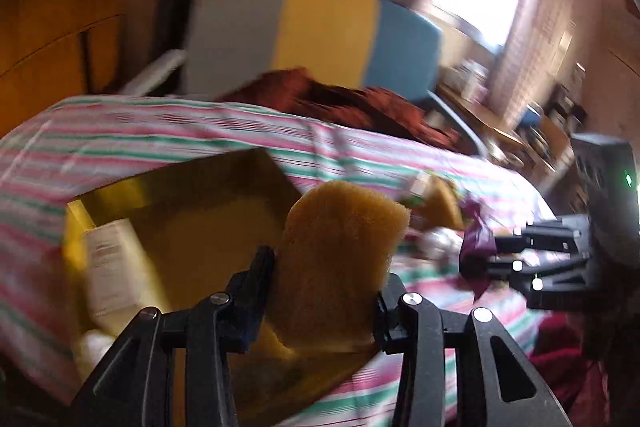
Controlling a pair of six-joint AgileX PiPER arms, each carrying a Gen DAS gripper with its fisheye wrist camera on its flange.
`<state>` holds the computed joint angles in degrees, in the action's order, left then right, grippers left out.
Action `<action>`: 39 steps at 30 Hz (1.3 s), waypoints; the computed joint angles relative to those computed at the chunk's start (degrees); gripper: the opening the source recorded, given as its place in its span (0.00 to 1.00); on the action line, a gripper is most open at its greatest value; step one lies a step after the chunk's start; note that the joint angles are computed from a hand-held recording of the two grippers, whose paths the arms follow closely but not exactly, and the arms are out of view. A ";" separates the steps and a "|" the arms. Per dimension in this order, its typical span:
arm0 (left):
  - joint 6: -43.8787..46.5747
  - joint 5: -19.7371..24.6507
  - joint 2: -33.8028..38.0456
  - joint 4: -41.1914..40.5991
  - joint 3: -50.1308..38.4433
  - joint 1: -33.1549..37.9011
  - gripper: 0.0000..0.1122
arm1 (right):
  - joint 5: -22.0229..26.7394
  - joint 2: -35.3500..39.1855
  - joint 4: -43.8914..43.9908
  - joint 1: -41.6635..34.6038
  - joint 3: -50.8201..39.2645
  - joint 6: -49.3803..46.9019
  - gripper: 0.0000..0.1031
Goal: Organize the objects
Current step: 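Place the yellow sponge and purple packet into the gold tray with both grippers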
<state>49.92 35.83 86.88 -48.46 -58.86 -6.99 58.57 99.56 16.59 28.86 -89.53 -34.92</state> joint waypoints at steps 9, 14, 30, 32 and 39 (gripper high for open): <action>6.40 5.41 1.86 -3.52 0.77 16.84 0.48 | -3.38 8.95 4.05 13.44 -1.65 6.57 0.75; 6.76 0.44 -0.38 -1.81 6.21 16.64 0.71 | -5.25 7.57 6.44 13.92 2.34 3.09 0.84; -2.86 -13.10 -9.05 6.71 13.87 7.65 0.78 | -26.97 -5.79 9.34 12.29 23.58 -1.17 0.90; -4.06 -14.09 -9.73 8.19 14.38 6.59 0.82 | -27.45 -6.60 11.65 11.01 24.69 -3.07 0.90; -7.23 -14.53 -11.27 11.15 14.79 4.32 0.83 | -27.86 -8.42 16.17 7.43 27.10 -7.58 0.91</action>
<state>42.69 21.29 75.61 -37.31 -44.07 -2.67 30.71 91.14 32.76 36.29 -62.43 -42.50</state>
